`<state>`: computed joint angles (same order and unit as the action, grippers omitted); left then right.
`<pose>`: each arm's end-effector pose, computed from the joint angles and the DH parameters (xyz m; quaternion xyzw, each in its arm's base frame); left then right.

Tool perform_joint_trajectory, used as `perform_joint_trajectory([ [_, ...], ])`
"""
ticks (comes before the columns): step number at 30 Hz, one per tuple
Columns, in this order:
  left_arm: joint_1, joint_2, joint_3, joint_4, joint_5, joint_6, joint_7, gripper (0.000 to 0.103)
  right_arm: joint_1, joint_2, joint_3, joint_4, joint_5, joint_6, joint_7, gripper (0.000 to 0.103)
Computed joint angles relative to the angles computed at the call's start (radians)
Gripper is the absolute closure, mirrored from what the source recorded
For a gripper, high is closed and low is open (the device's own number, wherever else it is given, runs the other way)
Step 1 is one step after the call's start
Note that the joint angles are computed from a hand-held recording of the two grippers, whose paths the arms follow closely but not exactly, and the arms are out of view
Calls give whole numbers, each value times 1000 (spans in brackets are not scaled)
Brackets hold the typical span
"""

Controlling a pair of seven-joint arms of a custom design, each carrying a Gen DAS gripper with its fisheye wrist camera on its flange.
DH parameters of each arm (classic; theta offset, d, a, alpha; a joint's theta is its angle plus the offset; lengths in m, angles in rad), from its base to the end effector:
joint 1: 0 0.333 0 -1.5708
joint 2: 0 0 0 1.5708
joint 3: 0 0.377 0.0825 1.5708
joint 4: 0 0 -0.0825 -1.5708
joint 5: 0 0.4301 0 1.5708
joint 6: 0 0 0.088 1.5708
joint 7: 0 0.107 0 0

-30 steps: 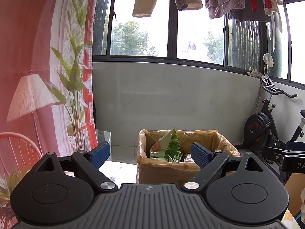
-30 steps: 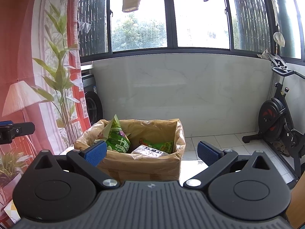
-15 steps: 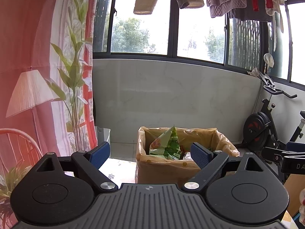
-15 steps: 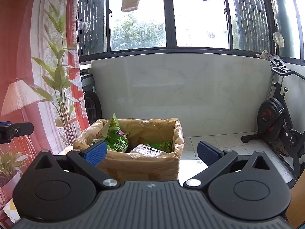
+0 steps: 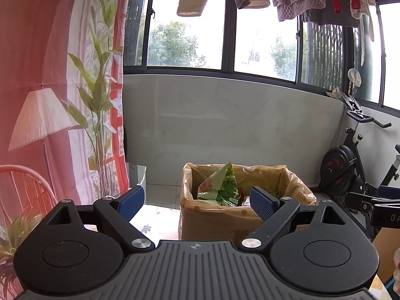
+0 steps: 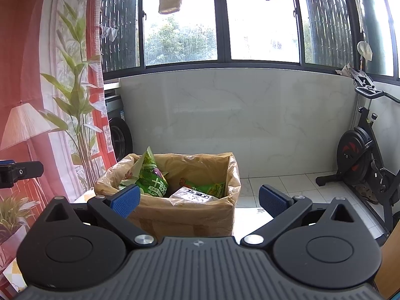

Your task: Organize snacks

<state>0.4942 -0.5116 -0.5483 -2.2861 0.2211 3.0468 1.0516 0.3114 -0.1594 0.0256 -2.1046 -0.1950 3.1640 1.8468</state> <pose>0.4794 -0.1120 0.6995 -0.6167 0.5364 -0.3854 0.4282 0.5433 0.2102 0.6818 -0.6506 0.4994 -0.3118 0.4798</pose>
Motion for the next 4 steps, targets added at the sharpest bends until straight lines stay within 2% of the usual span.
perform_joint_trajectory([
  [4,-1,-1,1,-2,1,4,-1,10,0,-2,-4,-10,1,6,-3,0],
])
